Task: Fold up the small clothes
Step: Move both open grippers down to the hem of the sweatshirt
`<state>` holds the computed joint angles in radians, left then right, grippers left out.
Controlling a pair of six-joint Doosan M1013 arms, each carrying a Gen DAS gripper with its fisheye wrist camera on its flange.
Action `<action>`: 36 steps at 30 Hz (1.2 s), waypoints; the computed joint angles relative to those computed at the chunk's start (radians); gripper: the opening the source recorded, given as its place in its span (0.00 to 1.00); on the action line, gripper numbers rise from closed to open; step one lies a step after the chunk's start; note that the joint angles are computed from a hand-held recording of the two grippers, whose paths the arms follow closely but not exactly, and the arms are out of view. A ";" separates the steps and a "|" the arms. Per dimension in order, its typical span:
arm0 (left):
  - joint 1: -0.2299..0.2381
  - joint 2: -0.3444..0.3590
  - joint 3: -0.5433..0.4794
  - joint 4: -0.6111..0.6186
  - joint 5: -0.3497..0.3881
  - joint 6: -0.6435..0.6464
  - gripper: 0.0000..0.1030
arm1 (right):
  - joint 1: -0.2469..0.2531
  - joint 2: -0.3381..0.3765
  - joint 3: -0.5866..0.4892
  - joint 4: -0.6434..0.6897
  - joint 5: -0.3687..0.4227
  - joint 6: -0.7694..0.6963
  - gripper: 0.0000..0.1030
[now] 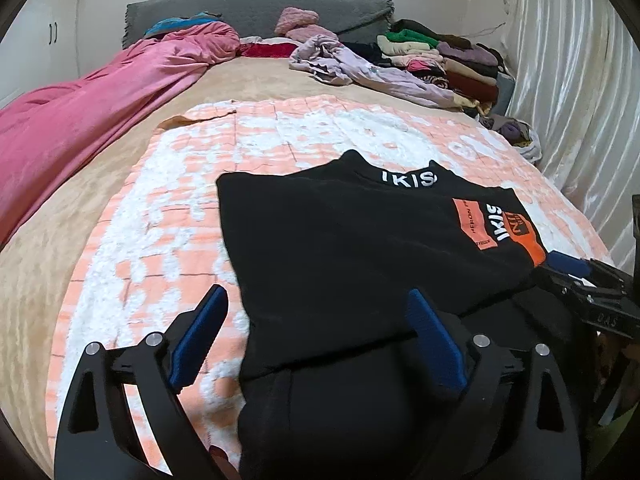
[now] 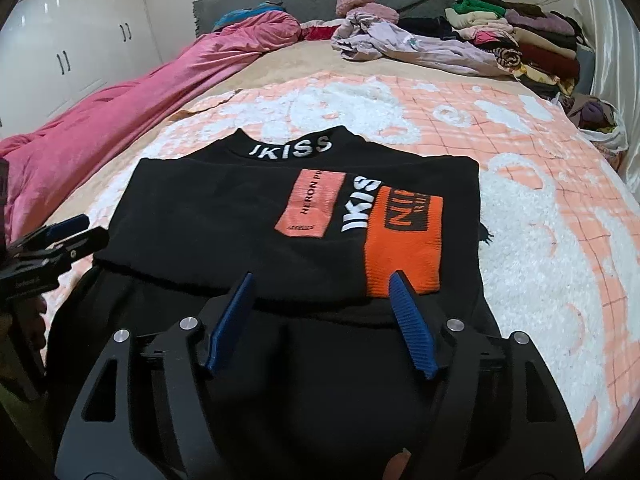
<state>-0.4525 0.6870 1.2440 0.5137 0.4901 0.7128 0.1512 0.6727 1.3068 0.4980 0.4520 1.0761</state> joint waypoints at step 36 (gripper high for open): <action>-0.058 -0.160 0.199 0.433 -0.010 -0.475 0.96 | -0.051 -0.164 0.215 0.129 -0.101 -0.144 0.76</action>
